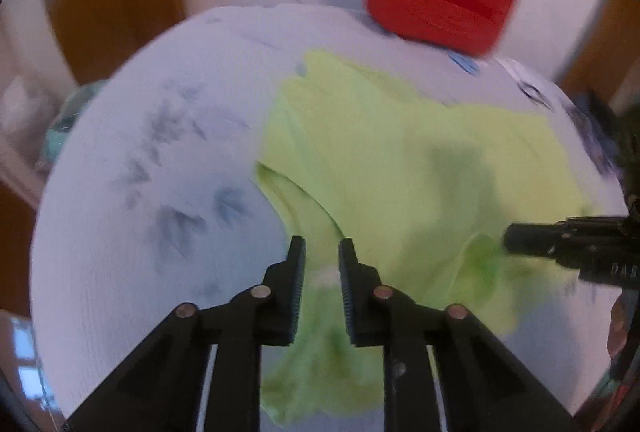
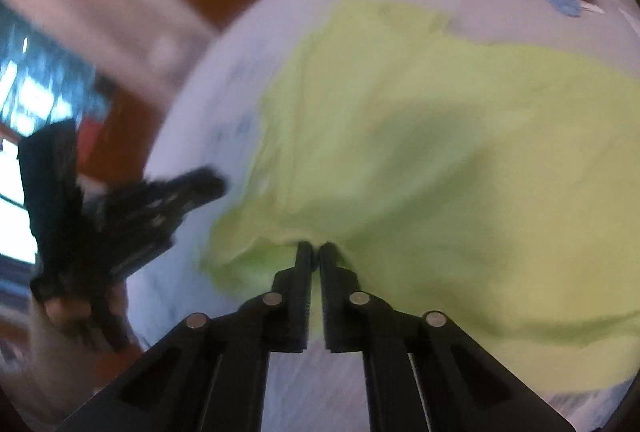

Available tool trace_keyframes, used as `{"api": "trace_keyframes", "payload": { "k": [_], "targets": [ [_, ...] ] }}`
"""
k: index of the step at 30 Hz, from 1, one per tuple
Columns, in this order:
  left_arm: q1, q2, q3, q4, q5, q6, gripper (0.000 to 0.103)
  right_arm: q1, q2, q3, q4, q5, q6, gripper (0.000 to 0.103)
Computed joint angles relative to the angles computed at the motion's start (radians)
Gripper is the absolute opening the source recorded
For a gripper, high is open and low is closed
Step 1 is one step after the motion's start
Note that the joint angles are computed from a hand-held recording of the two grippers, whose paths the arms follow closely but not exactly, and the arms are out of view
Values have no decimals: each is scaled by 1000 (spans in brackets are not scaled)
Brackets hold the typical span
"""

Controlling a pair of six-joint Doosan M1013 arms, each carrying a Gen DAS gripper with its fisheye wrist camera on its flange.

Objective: Fold clothes

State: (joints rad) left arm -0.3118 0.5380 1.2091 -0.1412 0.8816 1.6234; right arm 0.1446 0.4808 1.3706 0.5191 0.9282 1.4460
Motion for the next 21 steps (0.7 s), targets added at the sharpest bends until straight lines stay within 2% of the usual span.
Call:
{"api": "trace_keyframes", "payload": {
  "k": [1, 3, 4, 7, 11, 15, 17, 21],
  "targets": [
    [1, 4, -11, 5, 2, -17, 54, -4, 2, -5, -24, -14, 35, 21],
    [7, 2, -17, -18, 2, -13, 67, -9, 4, -13, -74, -37, 102, 24],
    [7, -2, -11, -29, 1, 0, 69, -18, -1, -7, -71, -42, 116, 24],
    [4, -13, 8, -47, 42, 57, 69, -30, -31, 31, -37, -42, 74, 25],
    [-17, -19, 36, -29, 98, 101, 69, -54, -42, 46, -74, 20, 43, 24],
    [-32, 13, 17, -62, 189, 125, 69, -86, -72, 93, -133, 57, 94, 24],
    [-45, 28, 6, -59, 200, 133, 69, -104, -80, 115, -149, 68, 122, 24],
    [-78, 67, -39, 54, 169, 69, 69, -132, -83, 144, -179, 95, 153, 24]
  ]
}}
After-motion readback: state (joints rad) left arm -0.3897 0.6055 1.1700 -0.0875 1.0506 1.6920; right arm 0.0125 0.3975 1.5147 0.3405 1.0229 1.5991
